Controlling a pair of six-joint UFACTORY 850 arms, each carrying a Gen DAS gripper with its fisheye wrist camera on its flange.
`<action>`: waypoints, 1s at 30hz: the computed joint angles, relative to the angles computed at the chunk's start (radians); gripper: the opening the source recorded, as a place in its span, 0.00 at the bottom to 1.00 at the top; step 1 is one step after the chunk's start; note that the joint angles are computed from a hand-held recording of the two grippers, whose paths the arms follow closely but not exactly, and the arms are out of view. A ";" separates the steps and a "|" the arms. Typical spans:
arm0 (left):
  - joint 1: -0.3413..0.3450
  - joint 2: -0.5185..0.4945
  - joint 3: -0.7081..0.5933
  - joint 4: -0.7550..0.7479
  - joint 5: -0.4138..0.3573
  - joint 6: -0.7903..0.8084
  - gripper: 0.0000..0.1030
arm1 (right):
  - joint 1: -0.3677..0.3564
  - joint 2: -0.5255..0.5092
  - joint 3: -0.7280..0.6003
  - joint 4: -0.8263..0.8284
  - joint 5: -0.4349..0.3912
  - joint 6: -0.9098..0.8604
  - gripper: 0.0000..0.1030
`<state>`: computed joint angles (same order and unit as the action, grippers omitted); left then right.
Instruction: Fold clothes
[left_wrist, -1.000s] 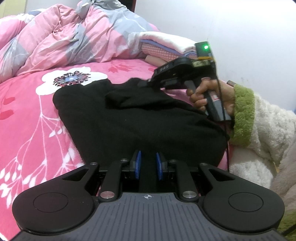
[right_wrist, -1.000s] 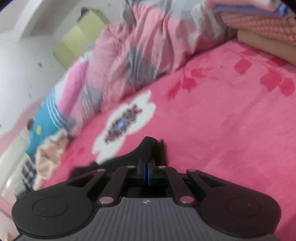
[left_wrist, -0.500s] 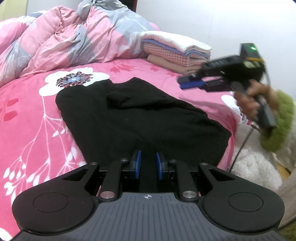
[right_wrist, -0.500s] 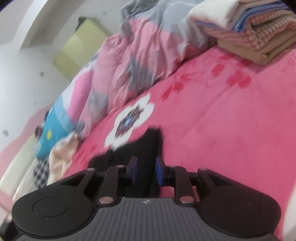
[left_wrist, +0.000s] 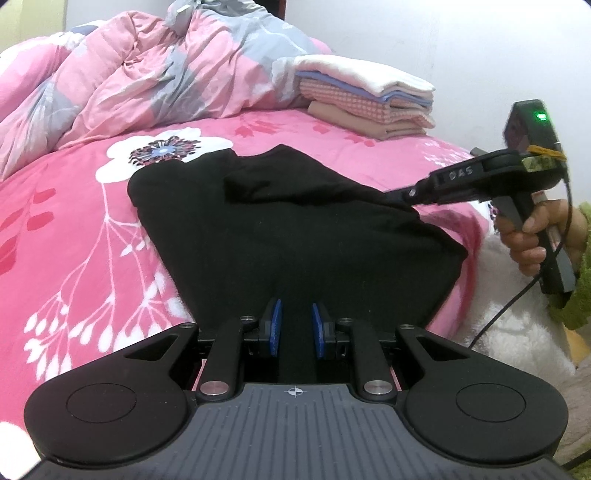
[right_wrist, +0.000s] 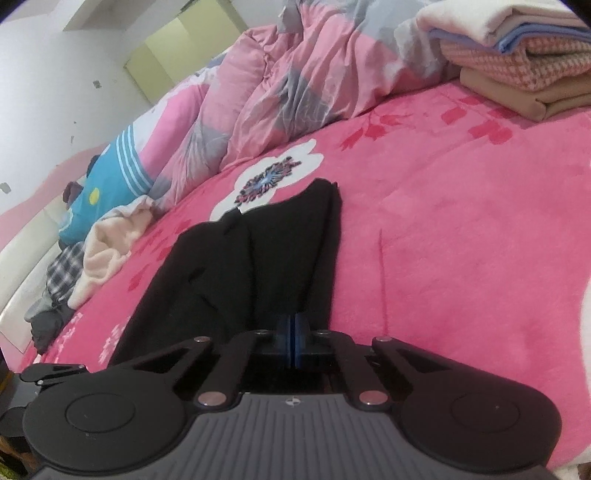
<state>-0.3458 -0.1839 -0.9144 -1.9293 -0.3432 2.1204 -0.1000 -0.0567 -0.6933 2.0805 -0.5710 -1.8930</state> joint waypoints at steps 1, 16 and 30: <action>-0.001 0.002 0.001 0.000 0.002 0.000 0.17 | 0.006 0.019 0.013 0.051 0.013 -0.053 0.00; 0.002 0.007 0.017 -0.055 -0.007 0.059 0.17 | 0.076 0.096 0.041 0.317 0.122 -0.389 0.06; 0.015 -0.003 0.029 -0.129 -0.062 0.142 0.18 | 0.274 -0.119 -0.176 0.271 0.226 -0.900 0.23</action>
